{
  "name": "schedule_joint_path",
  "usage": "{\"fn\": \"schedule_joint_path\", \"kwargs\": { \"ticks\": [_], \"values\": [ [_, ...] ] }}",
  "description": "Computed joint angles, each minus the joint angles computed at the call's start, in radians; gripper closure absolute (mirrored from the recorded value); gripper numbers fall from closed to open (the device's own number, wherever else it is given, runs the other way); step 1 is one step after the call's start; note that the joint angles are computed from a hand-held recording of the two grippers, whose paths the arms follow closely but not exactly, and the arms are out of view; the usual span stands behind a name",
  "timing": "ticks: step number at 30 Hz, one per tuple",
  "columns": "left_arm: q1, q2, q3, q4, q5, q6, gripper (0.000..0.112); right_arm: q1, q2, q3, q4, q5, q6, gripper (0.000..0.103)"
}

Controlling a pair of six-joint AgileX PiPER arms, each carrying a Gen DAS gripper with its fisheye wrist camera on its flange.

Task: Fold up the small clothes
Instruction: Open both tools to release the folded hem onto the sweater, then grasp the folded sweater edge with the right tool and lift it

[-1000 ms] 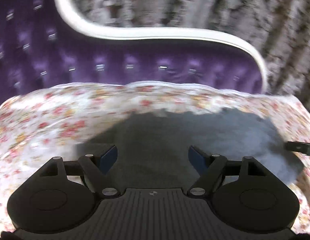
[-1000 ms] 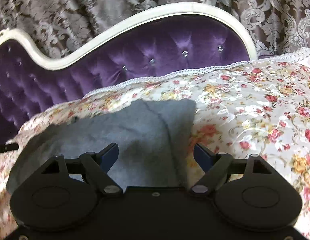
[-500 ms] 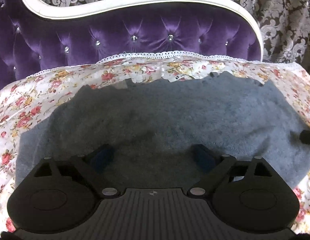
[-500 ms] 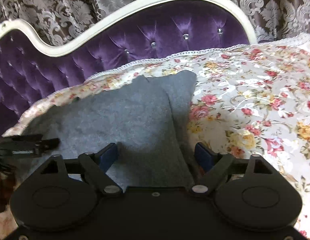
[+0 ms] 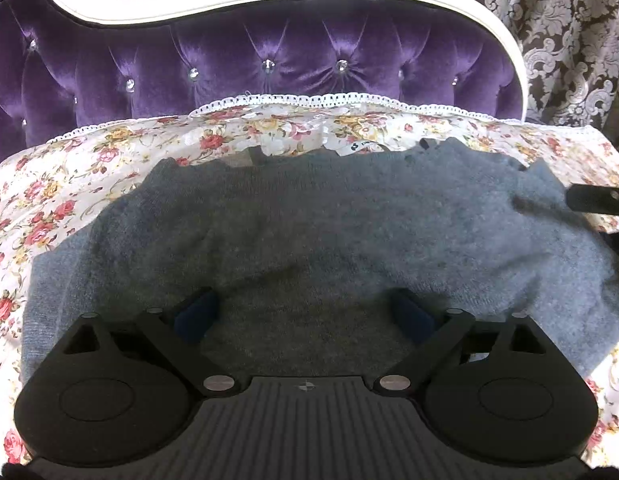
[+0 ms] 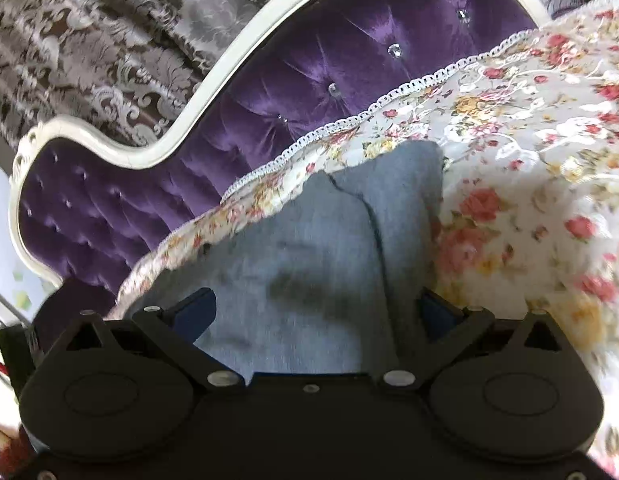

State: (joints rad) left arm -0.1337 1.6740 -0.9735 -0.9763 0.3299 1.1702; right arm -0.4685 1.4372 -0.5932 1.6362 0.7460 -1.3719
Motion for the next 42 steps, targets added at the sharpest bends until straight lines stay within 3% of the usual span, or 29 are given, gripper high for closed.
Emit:
{"fn": "schedule_joint_path", "kwargs": {
  "ticks": [3,5,7,10,13,17,19,21,25,32,35,37,39,42],
  "values": [
    [0.004,0.005,-0.028,0.075,0.031,-0.077,0.017,0.019,0.045,-0.064,-0.051,-0.014,0.042,0.000],
    [0.008,0.016,-0.088,0.217,0.095,-0.227,0.017,0.050,0.049,-0.103,-0.139,-0.049,0.087,0.000],
    [0.018,0.030,-0.172,0.321,0.193,-0.381,0.024,0.105,0.031,-0.129,-0.247,-0.121,0.153,0.003],
    [0.036,0.050,-0.256,0.282,0.274,-0.442,0.026,0.213,0.003,-0.152,-0.446,-0.251,0.293,0.003],
    [-0.027,0.086,-0.321,0.409,0.223,-0.605,0.026,0.281,-0.008,-0.154,-0.569,-0.332,0.389,0.001],
    [-0.107,0.193,-0.411,0.645,0.202,-0.865,0.025,0.283,-0.020,-0.119,-0.478,-0.356,0.290,0.001],
    [-0.145,0.203,-0.398,0.777,0.137,-0.940,0.022,0.276,-0.017,-0.119,-0.450,-0.349,0.262,0.001],
    [-0.155,0.210,-0.412,0.813,0.143,-0.998,0.021,0.271,-0.021,-0.118,-0.445,-0.342,0.260,0.001],
    [-0.121,0.163,-0.405,0.719,0.197,-0.917,0.031,0.244,-0.018,-0.124,-0.416,-0.304,0.234,0.001],
    [0.041,-0.134,-0.061,0.215,0.179,-0.375,0.030,0.055,0.020,-0.120,-0.256,-0.045,0.154,0.004],
    [0.122,-0.238,0.065,0.091,0.214,-0.226,0.030,-0.004,0.011,-0.096,-0.240,0.017,0.162,0.025],
    [0.168,-0.298,0.145,0.040,0.225,-0.158,0.030,-0.026,0.006,-0.088,-0.255,0.034,0.177,0.047],
    [0.200,-0.360,0.226,0.004,0.213,-0.102,0.030,-0.030,-0.010,-0.075,-0.279,0.017,0.201,0.064],
    [0.253,-0.435,0.319,-0.034,0.236,-0.036,0.030,-0.019,-0.032,-0.059,-0.289,-0.011,0.226,0.072]
  ]
}}
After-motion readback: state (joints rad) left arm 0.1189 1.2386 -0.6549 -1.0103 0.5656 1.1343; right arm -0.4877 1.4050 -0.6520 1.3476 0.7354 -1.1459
